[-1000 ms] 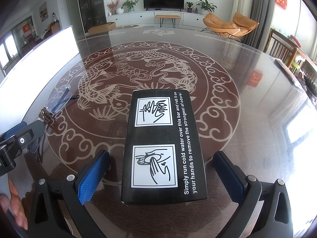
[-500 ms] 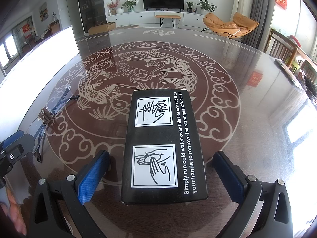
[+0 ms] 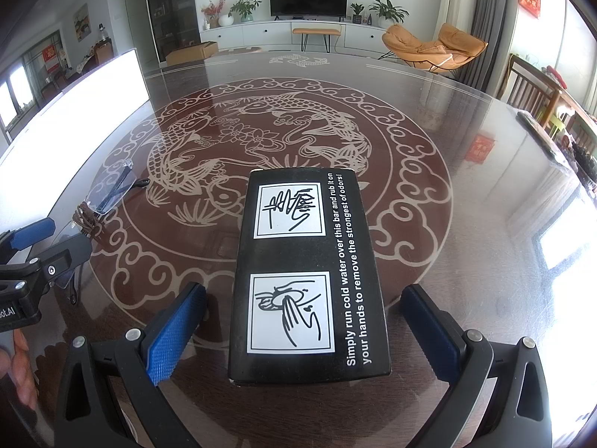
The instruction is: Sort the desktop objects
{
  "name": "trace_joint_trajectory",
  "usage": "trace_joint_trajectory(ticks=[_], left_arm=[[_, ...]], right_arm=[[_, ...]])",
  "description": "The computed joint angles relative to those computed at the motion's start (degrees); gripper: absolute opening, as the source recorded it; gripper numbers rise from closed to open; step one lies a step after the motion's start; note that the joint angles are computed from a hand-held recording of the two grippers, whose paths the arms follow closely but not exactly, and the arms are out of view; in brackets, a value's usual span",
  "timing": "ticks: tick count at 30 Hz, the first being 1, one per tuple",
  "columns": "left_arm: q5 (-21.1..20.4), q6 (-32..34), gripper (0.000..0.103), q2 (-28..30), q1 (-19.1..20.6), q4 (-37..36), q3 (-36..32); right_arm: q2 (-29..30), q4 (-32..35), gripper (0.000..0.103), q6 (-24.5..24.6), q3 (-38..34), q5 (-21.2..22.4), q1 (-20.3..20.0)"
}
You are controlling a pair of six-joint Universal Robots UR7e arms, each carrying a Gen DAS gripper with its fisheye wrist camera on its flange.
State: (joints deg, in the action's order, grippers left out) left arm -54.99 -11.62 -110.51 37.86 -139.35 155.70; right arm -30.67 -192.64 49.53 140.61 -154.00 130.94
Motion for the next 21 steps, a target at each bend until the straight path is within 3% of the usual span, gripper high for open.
trace_joint_trajectory(ticks=[8, 21], left_arm=[[2.2, 1.7, 0.103, 6.3, -1.8, -1.4, -0.3], [1.8, 2.1, 0.103, 6.9, -1.9, -0.7, -1.0]], right_arm=[[0.0, 0.0, 0.103, -0.1, 0.0, 0.0, 0.0], [0.0, -0.1, 0.103, -0.1, 0.0, 0.0, 0.0]])
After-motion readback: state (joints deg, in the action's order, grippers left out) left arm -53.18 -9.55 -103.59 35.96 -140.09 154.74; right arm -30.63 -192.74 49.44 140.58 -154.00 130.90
